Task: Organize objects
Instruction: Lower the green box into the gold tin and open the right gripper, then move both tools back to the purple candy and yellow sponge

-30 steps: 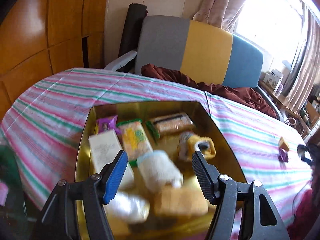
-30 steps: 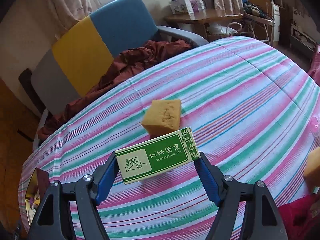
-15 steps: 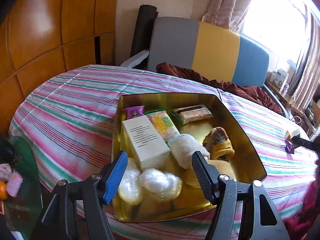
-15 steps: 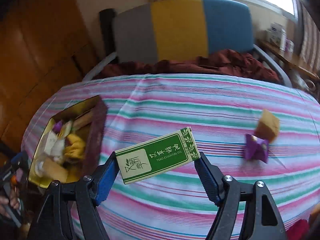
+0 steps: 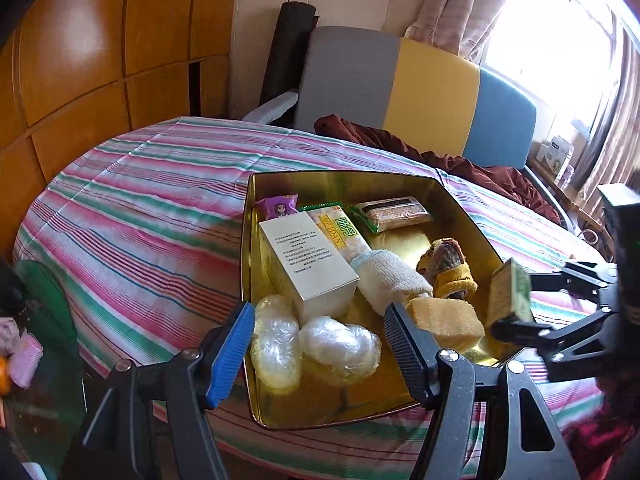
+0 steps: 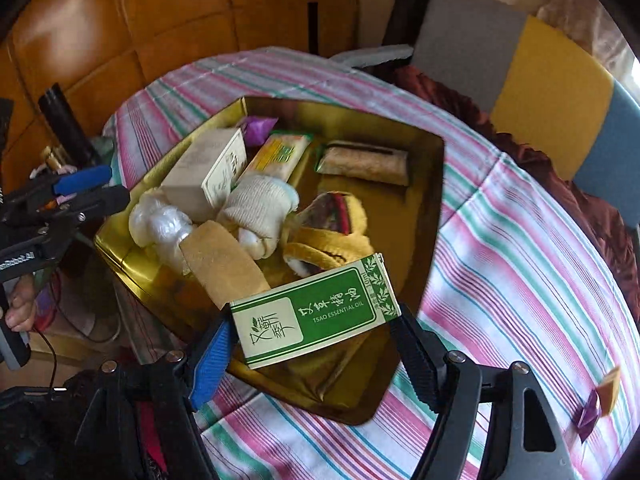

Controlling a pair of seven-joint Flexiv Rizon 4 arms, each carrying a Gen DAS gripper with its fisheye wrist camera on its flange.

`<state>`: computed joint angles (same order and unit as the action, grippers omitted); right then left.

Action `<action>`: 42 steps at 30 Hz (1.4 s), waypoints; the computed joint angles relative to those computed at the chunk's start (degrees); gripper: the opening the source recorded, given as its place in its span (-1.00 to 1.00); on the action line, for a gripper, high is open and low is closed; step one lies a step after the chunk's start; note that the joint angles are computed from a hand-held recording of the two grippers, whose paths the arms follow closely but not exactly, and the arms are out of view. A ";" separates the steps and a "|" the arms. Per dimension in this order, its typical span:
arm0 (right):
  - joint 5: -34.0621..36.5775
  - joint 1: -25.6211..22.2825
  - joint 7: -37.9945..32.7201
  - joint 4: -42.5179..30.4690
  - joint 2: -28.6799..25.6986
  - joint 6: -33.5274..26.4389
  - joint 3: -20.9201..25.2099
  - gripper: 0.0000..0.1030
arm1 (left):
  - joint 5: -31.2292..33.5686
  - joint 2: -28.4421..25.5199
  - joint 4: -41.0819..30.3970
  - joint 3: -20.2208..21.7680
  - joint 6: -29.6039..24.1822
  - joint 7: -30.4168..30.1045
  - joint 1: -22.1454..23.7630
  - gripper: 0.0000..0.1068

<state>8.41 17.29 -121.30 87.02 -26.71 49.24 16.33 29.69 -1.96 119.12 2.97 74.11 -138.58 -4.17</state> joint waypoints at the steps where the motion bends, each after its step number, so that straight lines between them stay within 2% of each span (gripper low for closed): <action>1: -0.65 0.42 0.11 -0.33 -0.40 -0.83 -0.15 0.49 | -0.56 -0.04 0.25 0.05 0.27 0.20 0.12 0.28; 9: -3.85 2.19 1.44 -2.03 -2.68 -5.05 -1.21 0.52 | -2.28 -0.06 1.15 0.31 1.23 0.74 0.57 0.31; 25: -5.32 2.40 4.74 0.00 -2.91 -2.09 -1.27 0.62 | 1.17 0.10 0.08 -0.07 -0.37 -2.03 -0.13 0.37; 29: -5.44 2.30 5.24 0.52 -2.41 -1.44 -1.17 0.62 | 4.15 0.53 -0.67 -0.29 -1.27 -4.21 -0.35 0.38; 42: -0.30 -0.15 6.38 2.13 -0.14 1.48 0.28 0.62 | 8.07 0.73 -2.22 -1.13 -3.69 -6.49 -0.55 0.40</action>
<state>8.11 17.15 -114.93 89.15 -26.85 50.72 16.61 37.76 -1.23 116.90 1.84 70.43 -145.07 -4.73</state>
